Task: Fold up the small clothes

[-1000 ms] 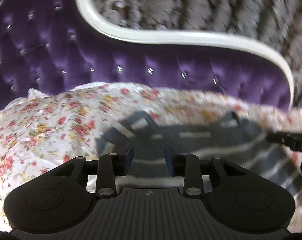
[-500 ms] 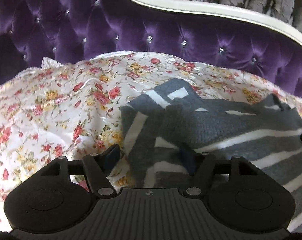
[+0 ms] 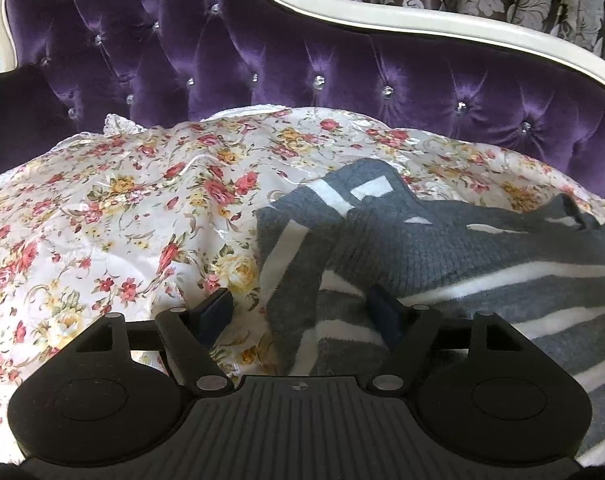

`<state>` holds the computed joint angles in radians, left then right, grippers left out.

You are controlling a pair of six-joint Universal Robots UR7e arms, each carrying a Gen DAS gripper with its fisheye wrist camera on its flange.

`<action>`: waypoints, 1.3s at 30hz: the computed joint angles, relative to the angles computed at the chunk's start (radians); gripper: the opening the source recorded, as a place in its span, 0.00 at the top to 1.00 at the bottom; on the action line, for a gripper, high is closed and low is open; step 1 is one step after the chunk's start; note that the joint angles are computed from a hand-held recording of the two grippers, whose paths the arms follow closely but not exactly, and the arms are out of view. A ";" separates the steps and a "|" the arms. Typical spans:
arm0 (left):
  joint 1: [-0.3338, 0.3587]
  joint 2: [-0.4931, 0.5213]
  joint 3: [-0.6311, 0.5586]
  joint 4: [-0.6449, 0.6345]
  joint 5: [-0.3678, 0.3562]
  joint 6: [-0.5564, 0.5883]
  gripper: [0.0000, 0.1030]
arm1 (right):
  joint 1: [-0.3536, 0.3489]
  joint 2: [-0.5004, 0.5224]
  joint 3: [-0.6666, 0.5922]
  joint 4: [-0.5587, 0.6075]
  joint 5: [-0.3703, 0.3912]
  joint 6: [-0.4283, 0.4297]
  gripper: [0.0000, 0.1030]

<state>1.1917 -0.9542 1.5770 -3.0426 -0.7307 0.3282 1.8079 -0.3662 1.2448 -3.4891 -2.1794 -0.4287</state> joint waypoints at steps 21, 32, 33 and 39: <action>-0.152 -0.112 0.110 0.273 -0.029 -0.222 0.29 | -0.219 -0.355 0.276 0.438 0.778 0.457 0.15; -0.161 -0.014 0.100 0.258 0.109 -0.150 0.22 | -0.209 -0.341 0.248 0.538 0.822 0.392 0.08; -0.163 -0.011 0.103 0.248 0.118 -0.140 0.22 | -0.205 -0.339 0.247 0.538 0.814 0.386 0.07; -0.160 -0.002 0.111 0.204 0.129 -0.113 0.15 | -0.197 -0.334 0.251 0.524 0.797 0.361 0.02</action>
<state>1.0321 -0.9563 1.6878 -2.8391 -0.6014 0.2147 1.6106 -0.7000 1.4956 -2.9650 -1.3828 -0.0681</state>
